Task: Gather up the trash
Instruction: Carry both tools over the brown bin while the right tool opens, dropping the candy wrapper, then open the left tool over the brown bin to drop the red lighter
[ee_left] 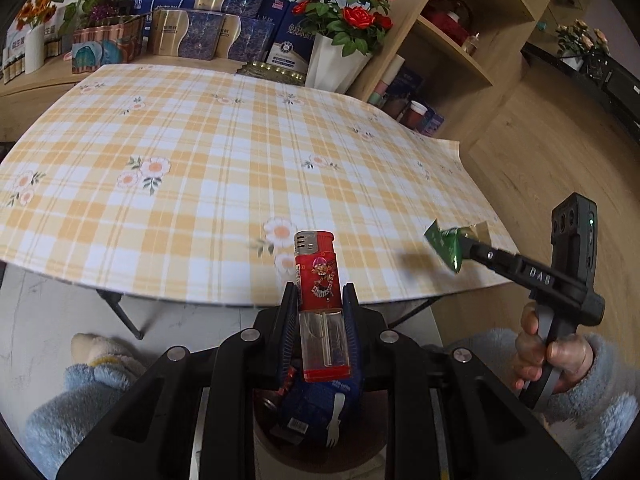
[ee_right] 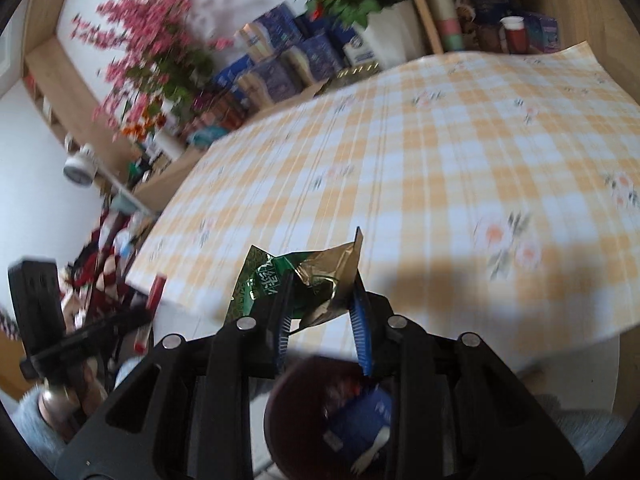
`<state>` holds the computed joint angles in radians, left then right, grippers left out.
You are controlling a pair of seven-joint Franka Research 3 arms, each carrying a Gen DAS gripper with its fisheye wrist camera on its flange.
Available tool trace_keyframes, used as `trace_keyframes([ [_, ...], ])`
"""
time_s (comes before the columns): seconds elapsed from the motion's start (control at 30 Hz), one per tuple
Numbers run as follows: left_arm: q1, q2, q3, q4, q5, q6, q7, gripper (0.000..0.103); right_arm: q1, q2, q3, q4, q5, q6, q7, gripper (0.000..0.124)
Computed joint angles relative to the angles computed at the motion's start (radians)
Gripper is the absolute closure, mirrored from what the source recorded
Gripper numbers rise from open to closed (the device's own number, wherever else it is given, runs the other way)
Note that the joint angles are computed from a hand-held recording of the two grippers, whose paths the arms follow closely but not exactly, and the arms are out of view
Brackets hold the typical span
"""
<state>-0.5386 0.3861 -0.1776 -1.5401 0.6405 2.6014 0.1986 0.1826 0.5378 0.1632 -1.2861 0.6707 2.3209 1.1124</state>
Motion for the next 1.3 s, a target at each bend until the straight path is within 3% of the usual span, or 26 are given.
trace_keyframes([
  [0.27, -0.022, -0.047, -0.008, -0.081, 0.04, 0.002, -0.077, 0.081, 0.04, -0.099, -0.01, -0.209, -0.024, -0.034, -0.012, 0.094],
  [0.7, -0.012, -0.024, -0.022, -0.076, 0.019, 0.023, -0.088, 0.081, 0.059, -0.061, -0.044, -0.203, -0.104, -0.113, 0.142, 0.091],
  [0.73, -0.012, -0.022, -0.022, -0.075, 0.015, 0.025, -0.085, 0.081, 0.059, -0.061, -0.044, -0.203, -0.109, -0.112, 0.143, 0.089],
  [0.8, -0.011, -0.02, -0.022, -0.075, 0.008, 0.03, -0.078, 0.081, 0.061, -0.064, -0.042, -0.206, -0.116, -0.105, 0.141, 0.072],
  [0.87, -0.012, -0.019, -0.021, -0.075, 0.002, 0.03, -0.074, 0.081, 0.073, -0.077, -0.047, -0.221, -0.14, -0.073, 0.145, 0.045],
  [0.97, -0.012, -0.017, -0.021, -0.076, -0.006, 0.032, -0.066, 0.081, 0.093, -0.096, -0.059, -0.242, -0.185, -0.019, 0.163, 0.032],
  [1.3, -0.006, 0.018, -0.034, -0.051, -0.063, 0.028, 0.01, 0.081, 0.112, -0.121, -0.088, -0.283, -0.303, 0.11, 0.258, 0.027],
])
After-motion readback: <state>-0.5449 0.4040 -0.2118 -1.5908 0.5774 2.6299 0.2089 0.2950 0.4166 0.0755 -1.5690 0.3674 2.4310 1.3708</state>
